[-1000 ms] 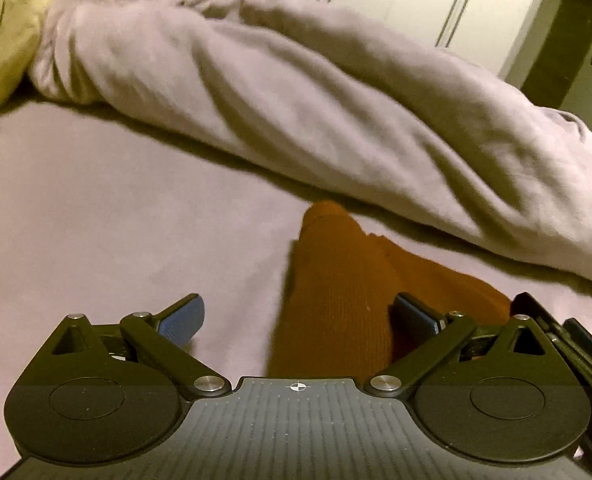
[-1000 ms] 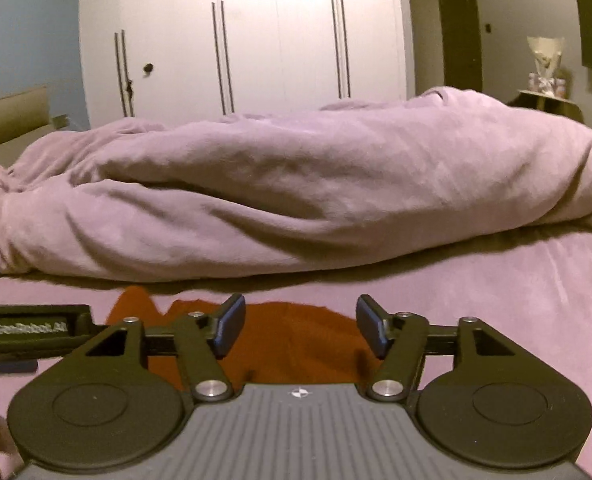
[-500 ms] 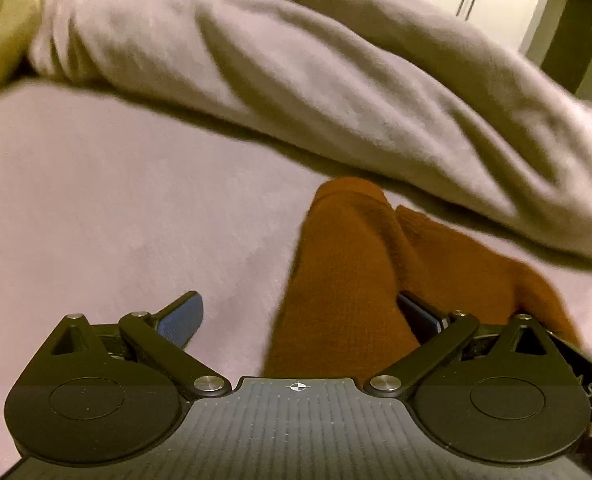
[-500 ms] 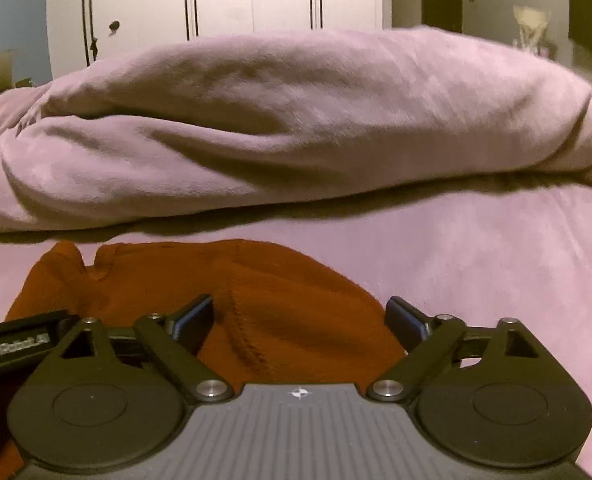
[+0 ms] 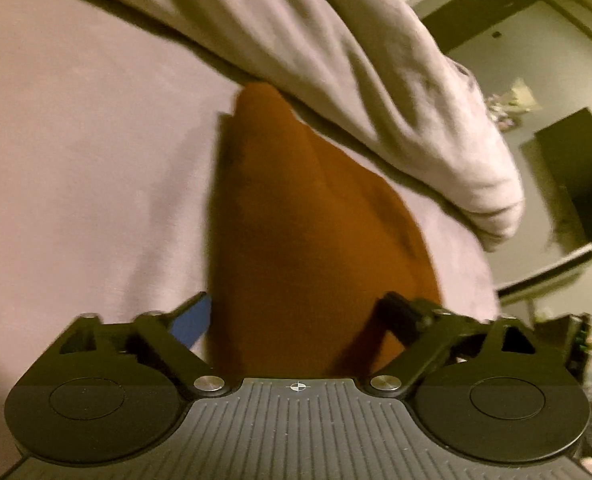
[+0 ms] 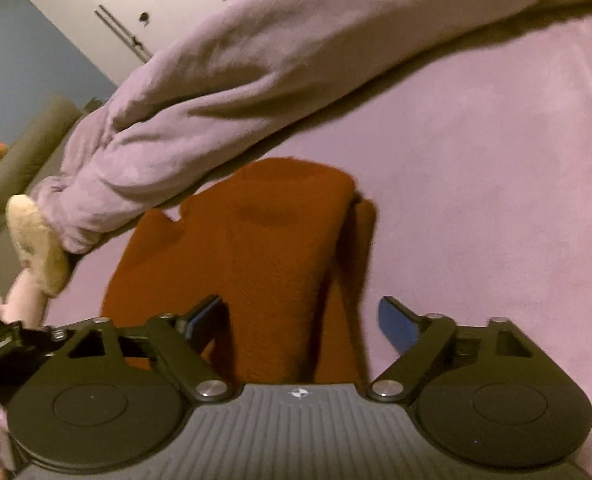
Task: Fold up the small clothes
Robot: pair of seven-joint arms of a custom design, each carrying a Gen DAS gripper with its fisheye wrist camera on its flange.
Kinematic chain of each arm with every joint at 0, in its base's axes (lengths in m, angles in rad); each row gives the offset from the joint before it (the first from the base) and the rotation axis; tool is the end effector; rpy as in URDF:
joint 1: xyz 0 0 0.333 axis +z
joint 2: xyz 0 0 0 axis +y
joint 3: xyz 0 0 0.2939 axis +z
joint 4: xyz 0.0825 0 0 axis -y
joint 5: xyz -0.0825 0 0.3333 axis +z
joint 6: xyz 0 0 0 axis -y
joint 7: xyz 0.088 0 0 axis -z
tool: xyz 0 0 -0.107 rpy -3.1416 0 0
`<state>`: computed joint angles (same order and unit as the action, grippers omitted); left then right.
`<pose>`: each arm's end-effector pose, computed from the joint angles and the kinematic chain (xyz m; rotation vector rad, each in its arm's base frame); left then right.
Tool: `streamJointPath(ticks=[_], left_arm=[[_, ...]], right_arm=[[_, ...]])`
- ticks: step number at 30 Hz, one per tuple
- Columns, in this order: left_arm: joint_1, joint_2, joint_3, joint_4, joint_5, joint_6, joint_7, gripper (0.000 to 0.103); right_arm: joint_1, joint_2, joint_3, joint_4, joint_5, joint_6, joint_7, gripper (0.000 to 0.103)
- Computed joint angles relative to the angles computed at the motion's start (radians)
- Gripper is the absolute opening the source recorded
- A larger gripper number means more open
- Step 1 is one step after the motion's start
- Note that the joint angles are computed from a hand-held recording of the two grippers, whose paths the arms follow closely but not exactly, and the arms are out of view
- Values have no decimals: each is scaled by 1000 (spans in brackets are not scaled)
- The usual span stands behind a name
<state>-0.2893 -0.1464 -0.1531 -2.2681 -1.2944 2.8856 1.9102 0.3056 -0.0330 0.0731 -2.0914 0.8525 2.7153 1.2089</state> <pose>0.4580 -0.1579 0.4797 2.2158 -1.5210 1.3917 0.5071 0.1731 0.5044 -1.6831 1.5706 -0.0125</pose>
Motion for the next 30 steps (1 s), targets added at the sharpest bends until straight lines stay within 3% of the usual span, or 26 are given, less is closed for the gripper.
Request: streamJointPath(ticks=[1,2,5,8,9,10,12,13,16,24,26,27,29,30], left_arm=[[4,13,1,9,27,-18,-16,91],[9,34,9,28,25,-47,-9,91],[27,63,3,60,-14,-74,14,91],[41,87,-12,85,-28,-76,47,92],[45,90,-15,88,-49,-77,67,90],[49,89,-18,89,-62,-77,73,82],[57,62,-18,65,-81,-85,74,67],[61,45,-13,51,-106,-96,81,61],[71,9,-1,38,-109,-117,55,53],[89,-226,46,-131,199,-92,-160,55],[143,-275,29,-190,352,-103,-294,60],[204,-296,-8,-215,456,-125,-402,67],[289,-348,-54,-264,655,-177,-590,67],[279,-386,-42,-298,656,-174,-582,70]], right_arm=[[-2,12,-6,20,36,-33,-26,64],[-5,26,-7,40,49,-59,-33,63],[-20,66,-7,88,64,-108,-41,66],[-45,105,-4,122,162,-160,-64,71],[-47,112,1,128,174,-158,-71,71],[-47,119,6,133,175,-151,-72,71],[-39,120,17,130,173,-116,-55,59],[-35,118,23,126,183,-100,-49,46],[-22,96,34,112,203,-63,-50,39],[51,38,62,121,166,-25,-72,36],[77,37,74,118,180,-14,-122,35],[88,39,78,115,175,-8,-127,35],[113,59,88,112,60,21,-30,45],[127,58,90,90,-56,61,91,46]])
